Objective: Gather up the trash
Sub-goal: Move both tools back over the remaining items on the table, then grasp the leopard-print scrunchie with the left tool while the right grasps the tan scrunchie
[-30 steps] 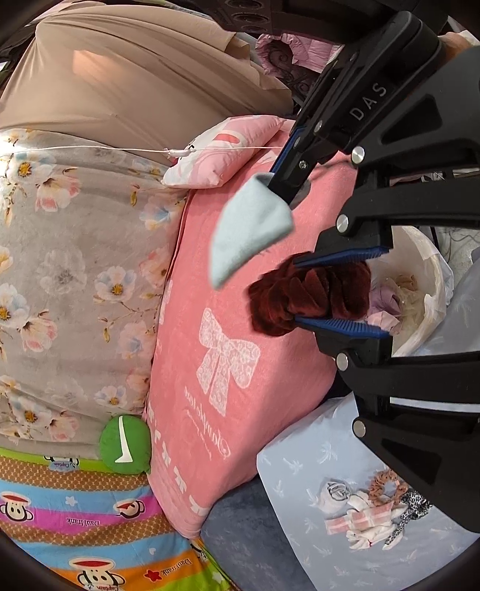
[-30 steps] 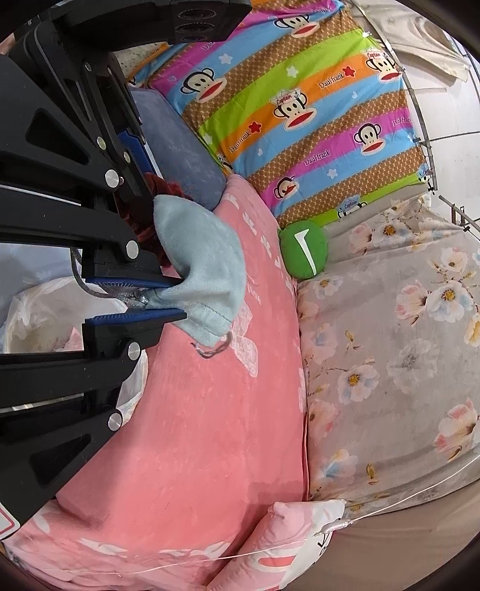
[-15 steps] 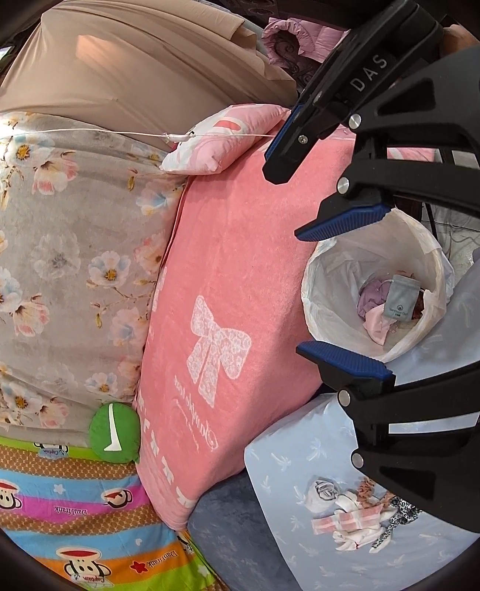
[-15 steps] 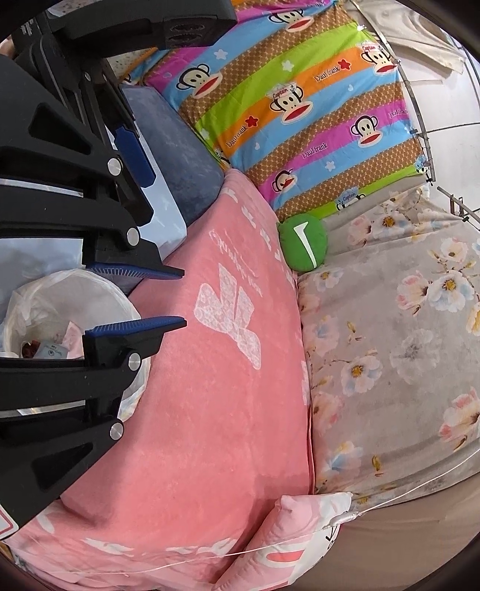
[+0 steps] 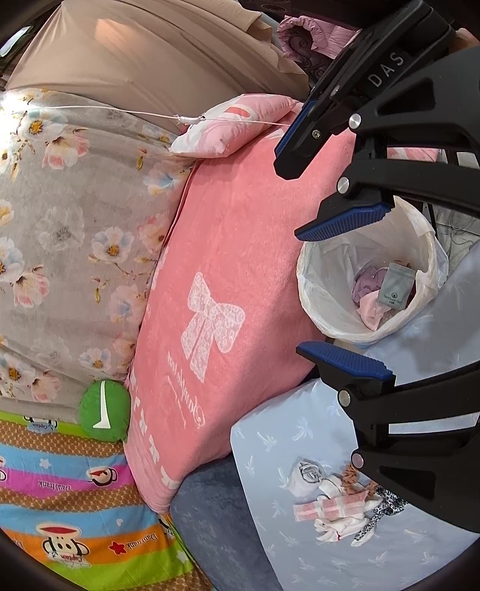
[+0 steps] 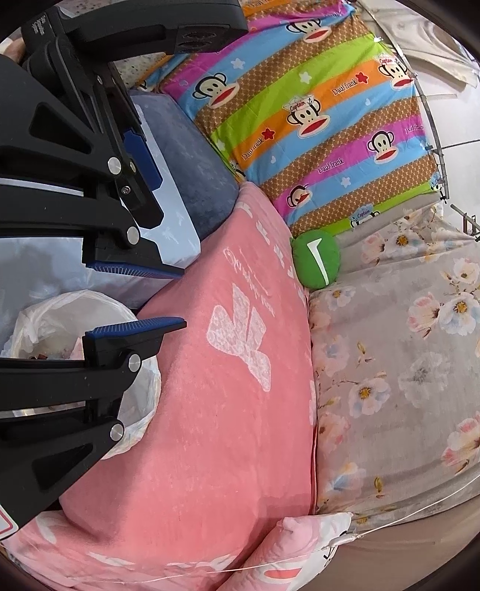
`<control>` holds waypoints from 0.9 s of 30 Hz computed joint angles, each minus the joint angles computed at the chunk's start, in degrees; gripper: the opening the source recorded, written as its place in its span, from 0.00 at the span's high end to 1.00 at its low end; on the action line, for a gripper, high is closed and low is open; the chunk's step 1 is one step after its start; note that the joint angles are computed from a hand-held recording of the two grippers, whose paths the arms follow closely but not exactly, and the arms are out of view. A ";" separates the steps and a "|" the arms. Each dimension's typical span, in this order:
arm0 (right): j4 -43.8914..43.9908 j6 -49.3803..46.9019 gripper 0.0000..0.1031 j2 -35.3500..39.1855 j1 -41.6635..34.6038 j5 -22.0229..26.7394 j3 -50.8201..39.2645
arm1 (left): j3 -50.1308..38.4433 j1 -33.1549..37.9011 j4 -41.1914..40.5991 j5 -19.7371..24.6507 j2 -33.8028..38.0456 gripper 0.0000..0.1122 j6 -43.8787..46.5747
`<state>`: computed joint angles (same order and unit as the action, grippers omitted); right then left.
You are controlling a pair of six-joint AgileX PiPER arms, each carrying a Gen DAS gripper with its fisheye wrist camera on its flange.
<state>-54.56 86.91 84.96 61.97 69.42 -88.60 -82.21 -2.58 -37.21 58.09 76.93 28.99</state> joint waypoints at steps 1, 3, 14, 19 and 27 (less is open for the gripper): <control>0.24 -0.14 0.79 0.53 0.02 -0.20 -0.42 | 0.13 0.58 -0.26 0.16 -0.01 0.48 0.11; 0.63 -0.41 0.79 1.49 0.12 -0.52 -1.13 | 0.43 2.13 -0.84 0.64 0.04 0.43 0.30; 3.39 -2.61 0.75 8.14 0.72 -2.34 -6.88 | 3.52 13.66 -4.13 2.66 1.19 0.35 4.49; 5.90 -4.46 0.75 11.74 -0.01 -3.97 -9.99 | 5.25 19.00 -3.50 2.47 2.76 0.33 6.05; 11.23 -8.42 0.75 20.66 -0.68 -6.11 -17.97 | 7.09 25.73 -1.55 1.34 6.63 0.33 8.42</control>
